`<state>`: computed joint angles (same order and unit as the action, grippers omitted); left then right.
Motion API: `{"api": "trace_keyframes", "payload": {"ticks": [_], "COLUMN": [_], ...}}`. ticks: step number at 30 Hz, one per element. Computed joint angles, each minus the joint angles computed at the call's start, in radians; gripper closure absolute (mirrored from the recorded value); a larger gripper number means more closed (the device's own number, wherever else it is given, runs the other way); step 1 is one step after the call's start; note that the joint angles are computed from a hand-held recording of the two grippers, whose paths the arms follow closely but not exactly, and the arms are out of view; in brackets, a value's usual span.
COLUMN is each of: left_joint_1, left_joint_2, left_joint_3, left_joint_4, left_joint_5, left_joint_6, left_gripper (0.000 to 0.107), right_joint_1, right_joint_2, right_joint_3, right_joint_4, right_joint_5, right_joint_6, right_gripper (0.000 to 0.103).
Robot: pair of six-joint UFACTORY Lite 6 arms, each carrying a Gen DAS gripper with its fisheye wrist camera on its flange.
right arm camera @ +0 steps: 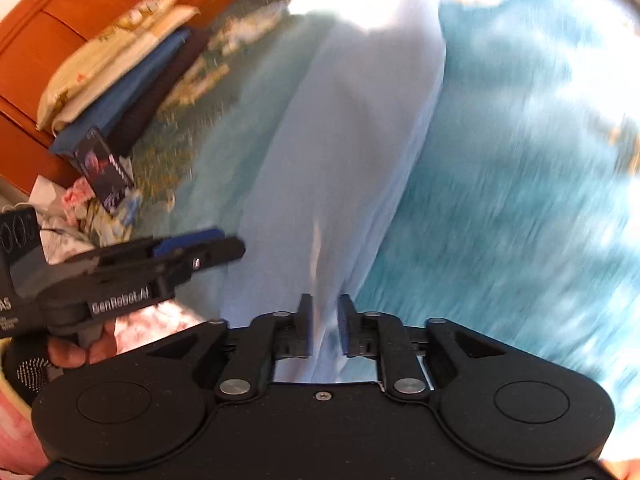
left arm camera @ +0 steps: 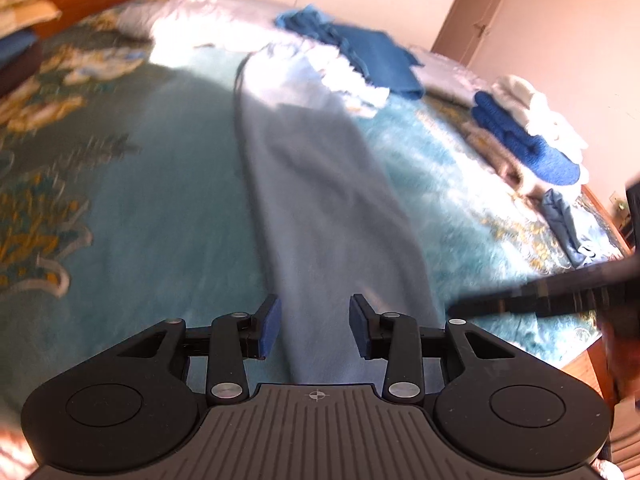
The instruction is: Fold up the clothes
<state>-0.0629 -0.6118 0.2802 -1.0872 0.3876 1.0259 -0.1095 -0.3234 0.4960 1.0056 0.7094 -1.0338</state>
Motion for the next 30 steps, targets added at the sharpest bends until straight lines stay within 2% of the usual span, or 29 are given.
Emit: {"api": "trace_keyframes", "payload": {"ticks": [4,8,10,13,16,18,23,27,30], "left_joint_1": [-0.167,-0.267,-0.293,-0.249,-0.203,-0.189,-0.183,-0.205,-0.210], "left_joint_2": [0.094,0.204,0.253,0.301,0.306,0.319,0.335,0.406,0.420], "left_joint_3": [0.048,0.074,0.079,0.069,0.050,0.063,0.108,0.144,0.121], "left_joint_4": [-0.155,-0.545,-0.686,-0.702,-0.718,-0.677,-0.699,-0.779,-0.892], "left_joint_5": [-0.138,-0.192,-0.203,-0.150,-0.102,-0.089,-0.095,-0.113,-0.102], "left_joint_6": [0.095,0.442,0.572,0.594,0.664,0.628,0.644,0.715,0.822], "left_gripper": [0.074,0.075,0.077,0.077,0.078,0.078,0.078,0.078,0.078], "right_joint_1": [0.021,0.056,0.068,0.087,0.053,0.046,0.033,0.041,0.024], "right_joint_2": [0.161,0.429,0.547,0.684,0.756,0.778,0.822,0.885,0.908], "right_joint_3": [0.200,0.463,0.585,0.715,0.751,0.733,0.715,0.781,0.803], "right_joint_4": [0.025,0.041,0.021,-0.105,-0.088,-0.060,0.170,0.239,0.381], "right_joint_5": [-0.132,-0.245,-0.286,-0.345,-0.322,-0.351,-0.340,-0.318,-0.256], "right_joint_6": [-0.010,-0.009,0.009,0.084,0.008,-0.059,-0.348,-0.436,-0.555], "right_gripper": [0.078,0.078,0.079,0.079,0.080,0.079,0.079,0.079,0.079]}}
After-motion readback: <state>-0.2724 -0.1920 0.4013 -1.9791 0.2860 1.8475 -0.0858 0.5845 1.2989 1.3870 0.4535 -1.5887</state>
